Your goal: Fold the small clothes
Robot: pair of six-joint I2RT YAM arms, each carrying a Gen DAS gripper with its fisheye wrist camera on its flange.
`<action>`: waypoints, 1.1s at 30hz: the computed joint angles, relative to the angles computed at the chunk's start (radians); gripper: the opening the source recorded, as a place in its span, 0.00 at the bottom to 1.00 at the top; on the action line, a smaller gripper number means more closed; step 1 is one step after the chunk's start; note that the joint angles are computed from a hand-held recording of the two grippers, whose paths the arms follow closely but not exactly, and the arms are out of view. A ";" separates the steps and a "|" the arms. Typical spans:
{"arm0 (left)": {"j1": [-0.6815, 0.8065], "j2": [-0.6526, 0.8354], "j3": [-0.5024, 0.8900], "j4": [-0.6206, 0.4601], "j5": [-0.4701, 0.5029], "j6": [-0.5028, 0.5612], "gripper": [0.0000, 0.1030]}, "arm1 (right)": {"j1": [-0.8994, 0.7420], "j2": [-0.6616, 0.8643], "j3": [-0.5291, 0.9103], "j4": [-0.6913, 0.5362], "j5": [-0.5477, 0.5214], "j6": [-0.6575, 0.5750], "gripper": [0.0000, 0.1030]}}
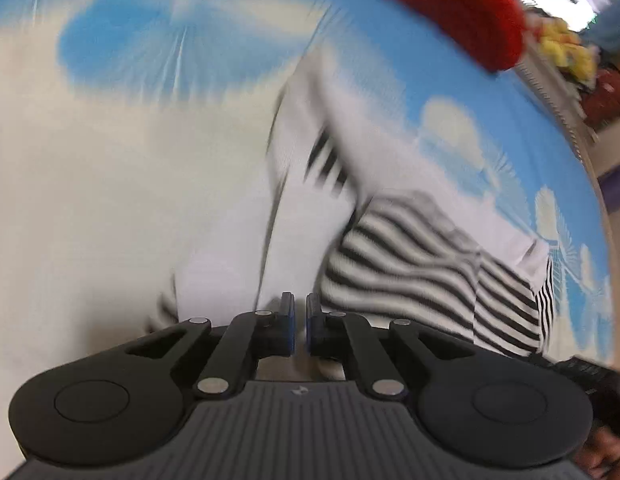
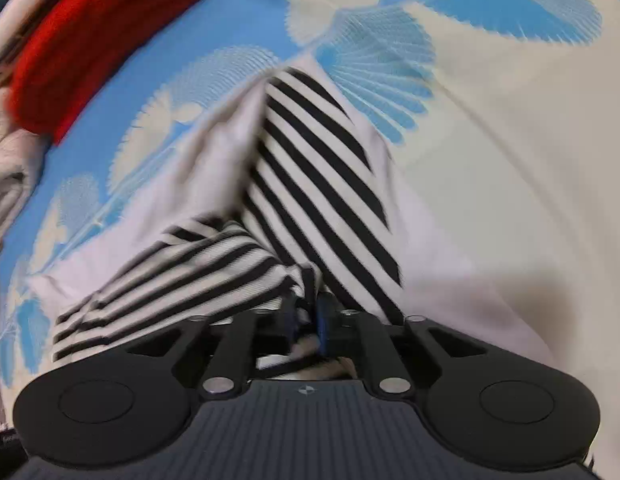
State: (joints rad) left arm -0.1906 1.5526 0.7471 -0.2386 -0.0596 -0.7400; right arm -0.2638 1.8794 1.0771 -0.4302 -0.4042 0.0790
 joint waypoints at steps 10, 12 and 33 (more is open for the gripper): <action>-0.066 0.153 0.071 0.010 0.045 0.101 0.19 | 0.017 -0.161 -0.120 0.157 -0.155 -0.151 0.39; -0.058 0.145 0.070 0.022 0.047 0.096 0.19 | 0.033 -0.072 -0.059 0.056 -0.113 -0.193 0.39; -0.764 -0.510 -0.068 -0.587 -0.504 -0.395 0.40 | -0.318 -0.694 -0.300 -0.221 -0.207 -0.536 0.38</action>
